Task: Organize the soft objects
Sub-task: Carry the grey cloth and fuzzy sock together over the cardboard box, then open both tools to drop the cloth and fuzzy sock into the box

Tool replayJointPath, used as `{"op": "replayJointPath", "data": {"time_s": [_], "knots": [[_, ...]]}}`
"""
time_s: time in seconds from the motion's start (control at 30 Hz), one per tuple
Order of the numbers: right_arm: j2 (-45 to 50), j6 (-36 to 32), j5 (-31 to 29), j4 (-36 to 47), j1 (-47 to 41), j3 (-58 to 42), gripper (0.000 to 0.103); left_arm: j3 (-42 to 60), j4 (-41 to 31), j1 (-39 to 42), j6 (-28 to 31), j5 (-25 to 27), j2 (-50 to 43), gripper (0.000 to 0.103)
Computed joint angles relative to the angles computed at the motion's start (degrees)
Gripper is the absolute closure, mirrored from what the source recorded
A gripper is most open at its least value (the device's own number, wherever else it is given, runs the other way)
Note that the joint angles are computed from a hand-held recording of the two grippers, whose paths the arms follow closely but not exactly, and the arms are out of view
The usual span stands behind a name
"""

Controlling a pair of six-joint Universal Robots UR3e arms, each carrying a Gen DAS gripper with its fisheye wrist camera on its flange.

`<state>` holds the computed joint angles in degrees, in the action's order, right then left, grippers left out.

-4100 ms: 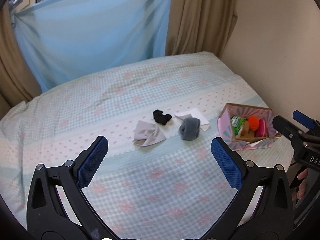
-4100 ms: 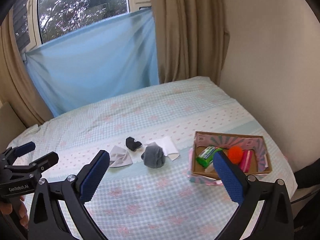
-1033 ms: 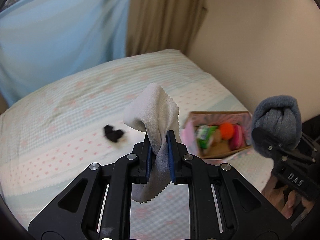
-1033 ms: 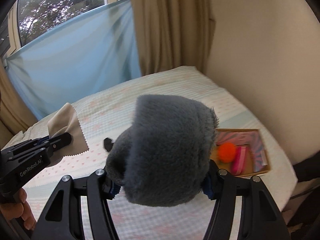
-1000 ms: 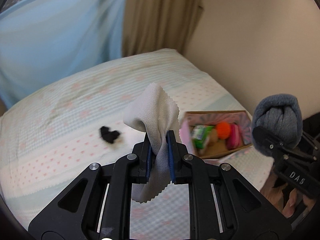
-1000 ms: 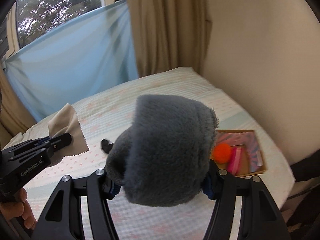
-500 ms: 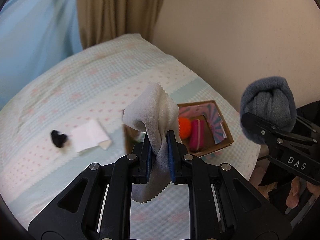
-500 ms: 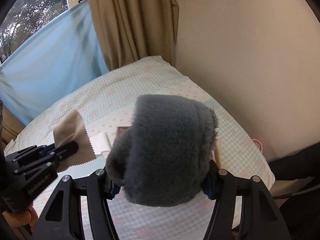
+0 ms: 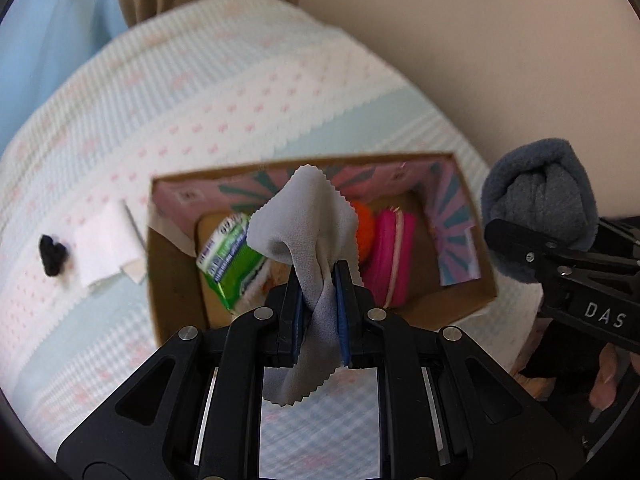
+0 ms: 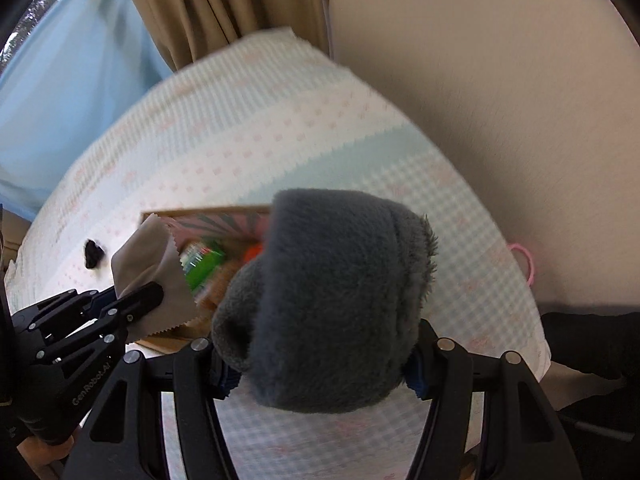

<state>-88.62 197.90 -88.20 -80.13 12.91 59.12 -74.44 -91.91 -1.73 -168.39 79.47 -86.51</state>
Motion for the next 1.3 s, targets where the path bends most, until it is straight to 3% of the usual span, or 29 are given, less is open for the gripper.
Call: {"op": "replayJointPath", "data": {"time_s": [0.3,0.4,0.43,0.47,0.53,0.83,1.3], "knots": [[2.9,-6.7,5.4,4.0,-3.6,4.8,0.043,-4.3,0.6,-0.8,-1.5,4.2,-4.9,0.091],[2.4,-7.3,8.2,3.9,-4.9,6.8,0.038,-3.2,-0.7,-1.0,-1.8,5.5,-6.0,0.09],[2.0,-7.2,8.7,3.4,-5.2,7.5,0.032,-2.3,-1.3,-1.4,-2.0,6.5,-6.6,0.082],[1.9,-7.1,9.0,2.7,-5.3,7.7,0.027,-1.8,-1.6,-1.6,-2.0,7.0,-6.7,0.053],[0.4,-7.1,10.1,0.3,-5.9,9.2,0.002,-1.6,-2.1,-1.0,-0.9,6.4,-6.3,0.002],[-2.3,-4.8,14.3,-5.3,-7.7,12.9,0.001,-1.2,-2.8,0.4,0.2,5.8,-5.4,0.0],[-2.3,0.7,8.0,-2.4,-1.0,3.4,0.001,4.3,-10.7,4.9,4.4,4.3,2.7,0.0]]}}
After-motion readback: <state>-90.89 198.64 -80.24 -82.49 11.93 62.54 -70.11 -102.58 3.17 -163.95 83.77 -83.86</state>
